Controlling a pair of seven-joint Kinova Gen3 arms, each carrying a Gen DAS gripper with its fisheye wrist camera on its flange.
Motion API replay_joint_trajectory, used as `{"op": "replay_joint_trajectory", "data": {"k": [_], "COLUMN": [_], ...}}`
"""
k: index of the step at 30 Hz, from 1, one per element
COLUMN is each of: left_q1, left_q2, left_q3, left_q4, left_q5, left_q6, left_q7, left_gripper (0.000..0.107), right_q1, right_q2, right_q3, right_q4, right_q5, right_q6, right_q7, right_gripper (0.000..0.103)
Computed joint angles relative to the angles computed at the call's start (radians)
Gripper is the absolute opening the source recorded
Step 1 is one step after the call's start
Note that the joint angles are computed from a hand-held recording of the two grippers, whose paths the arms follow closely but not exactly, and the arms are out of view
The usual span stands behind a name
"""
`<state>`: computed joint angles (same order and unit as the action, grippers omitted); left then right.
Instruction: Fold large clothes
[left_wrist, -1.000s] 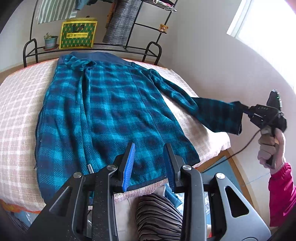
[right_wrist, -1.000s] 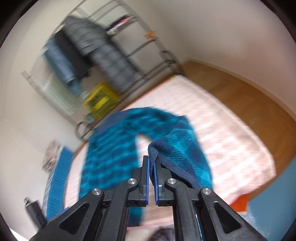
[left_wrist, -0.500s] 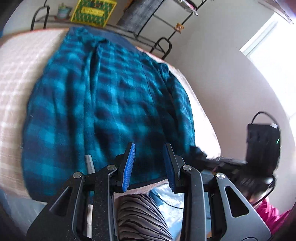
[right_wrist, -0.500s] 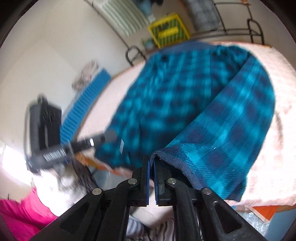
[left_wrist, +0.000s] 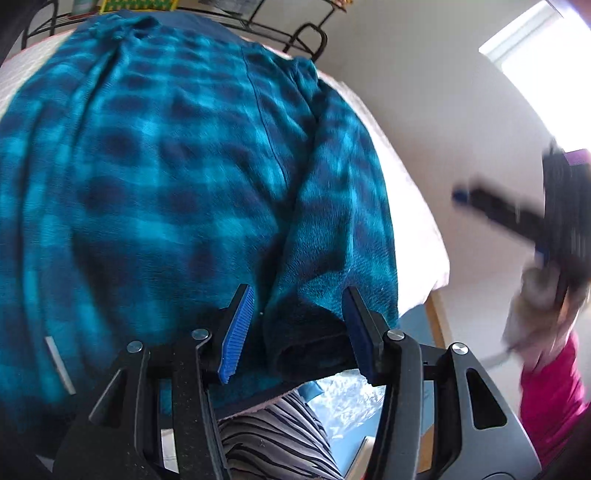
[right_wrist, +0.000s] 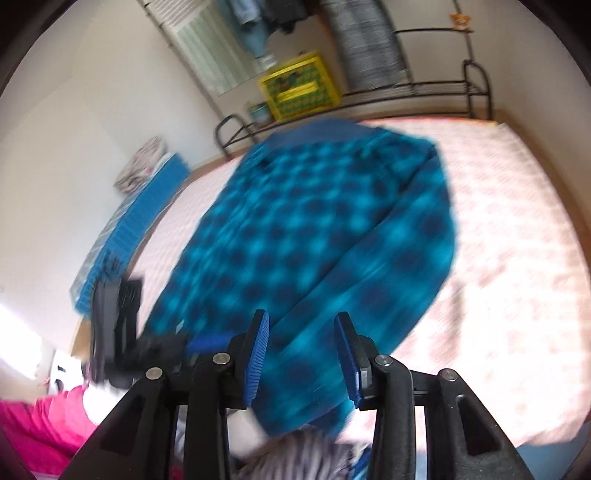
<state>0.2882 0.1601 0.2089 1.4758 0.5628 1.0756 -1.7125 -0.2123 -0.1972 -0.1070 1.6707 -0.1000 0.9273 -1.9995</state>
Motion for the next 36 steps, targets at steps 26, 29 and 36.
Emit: {"op": "replay_joint_trajectory", "data": {"k": [26,29,36], "left_q1": [0.074,0.08,0.059], "left_q2": [-0.015,-0.01,-0.026], "left_q3": [0.025,0.029,0.024], "left_q4": [-0.027,-0.043,-0.025], "left_q5": [-0.077,-0.086,-0.037], "left_q6": [-0.05,-0.045,-0.048], "left_q7": [-0.002,-0.019,-0.079], "left_gripper": [0.005,0.005,0.004], "right_q1": [0.29,0.295,0.183], "right_q2": [0.73,0.777,0.739], "right_q3": [0.113,0.104,0.157], "right_q4": [-0.742,-0.789,-0.864], "right_q5": [-0.073,-0.075,0.093], "right_q6": [0.203,0.235,0.283], "right_q7": [0.081,0.065,0.013], "right_gripper": [0.04,0.011,0.003]}}
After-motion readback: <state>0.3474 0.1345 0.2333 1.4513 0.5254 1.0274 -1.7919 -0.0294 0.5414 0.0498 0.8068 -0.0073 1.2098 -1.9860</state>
